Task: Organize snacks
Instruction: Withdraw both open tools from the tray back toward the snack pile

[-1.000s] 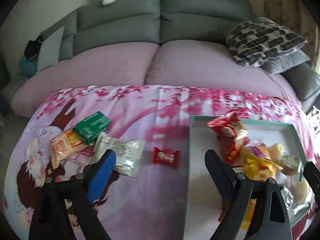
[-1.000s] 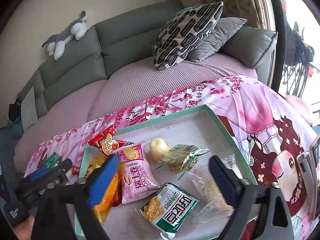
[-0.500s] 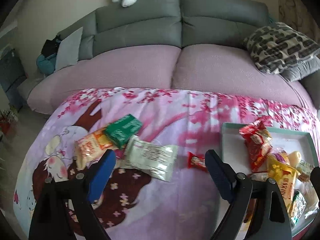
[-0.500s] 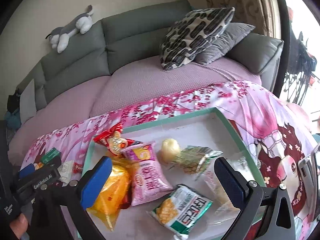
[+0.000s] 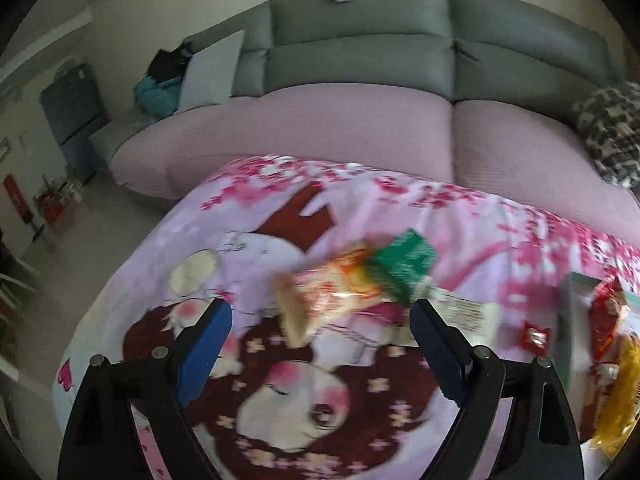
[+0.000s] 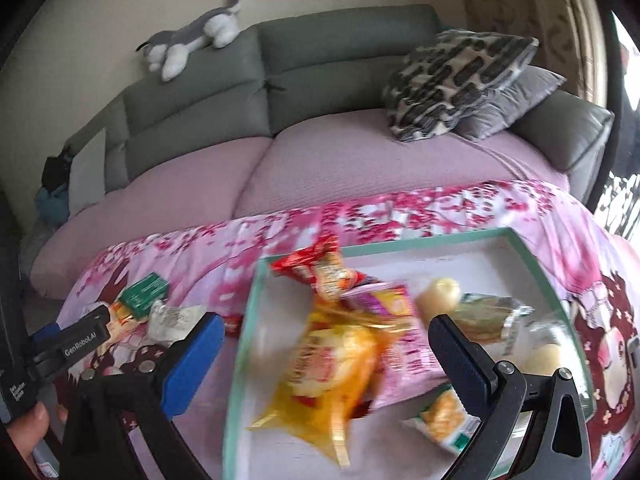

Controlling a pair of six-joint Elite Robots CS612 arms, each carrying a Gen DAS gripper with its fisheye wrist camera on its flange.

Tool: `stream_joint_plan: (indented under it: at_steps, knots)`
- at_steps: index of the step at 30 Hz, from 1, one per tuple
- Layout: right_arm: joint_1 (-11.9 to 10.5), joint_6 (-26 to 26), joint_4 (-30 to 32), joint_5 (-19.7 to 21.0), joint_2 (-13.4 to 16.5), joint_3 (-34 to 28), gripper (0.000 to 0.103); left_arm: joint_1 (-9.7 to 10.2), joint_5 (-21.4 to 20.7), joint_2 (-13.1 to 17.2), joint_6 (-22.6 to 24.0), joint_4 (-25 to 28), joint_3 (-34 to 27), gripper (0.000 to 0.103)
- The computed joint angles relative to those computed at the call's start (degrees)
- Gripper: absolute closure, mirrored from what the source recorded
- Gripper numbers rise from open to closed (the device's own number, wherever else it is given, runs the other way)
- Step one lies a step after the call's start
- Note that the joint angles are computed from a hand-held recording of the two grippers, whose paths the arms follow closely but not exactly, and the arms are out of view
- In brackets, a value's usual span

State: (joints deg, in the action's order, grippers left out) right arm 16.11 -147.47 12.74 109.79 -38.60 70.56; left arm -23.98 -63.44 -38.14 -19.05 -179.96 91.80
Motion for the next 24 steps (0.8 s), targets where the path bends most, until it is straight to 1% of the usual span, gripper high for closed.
stream_joint_plan:
  at_steps: [5, 9, 14, 20, 24]
  knots:
    - [1.10, -1.55, 0.80, -2.14, 1.50, -2.89, 0.000, 1.83, 0.27, -0.31, -2.24, 0.95, 0.39, 0.012]
    - [2.02, -2.62, 2.08, -3.12, 3.02, -5.66, 0.000, 3.10, 0.09, -0.61, -3.08, 1.19, 0.91, 0.012]
    - [2.84, -3.06, 3.25, -5.49, 4.68, -8.56, 0.000, 4.45, -0.72, -0.90, -3.60, 0.82, 1.53, 0.012]
    - [3.70, -4.38, 5.19, -7.34, 6.78, -12.07, 0.000, 6.01, -2.70, -0.87, -5.62, 1.25, 1.65, 0.012]
    - [3.75, -4.83, 5.84, -8.26, 7.64, -13.21, 0.000, 6.44, -4.73, -0.60, -5.41, 0.95, 1.35, 0.012]
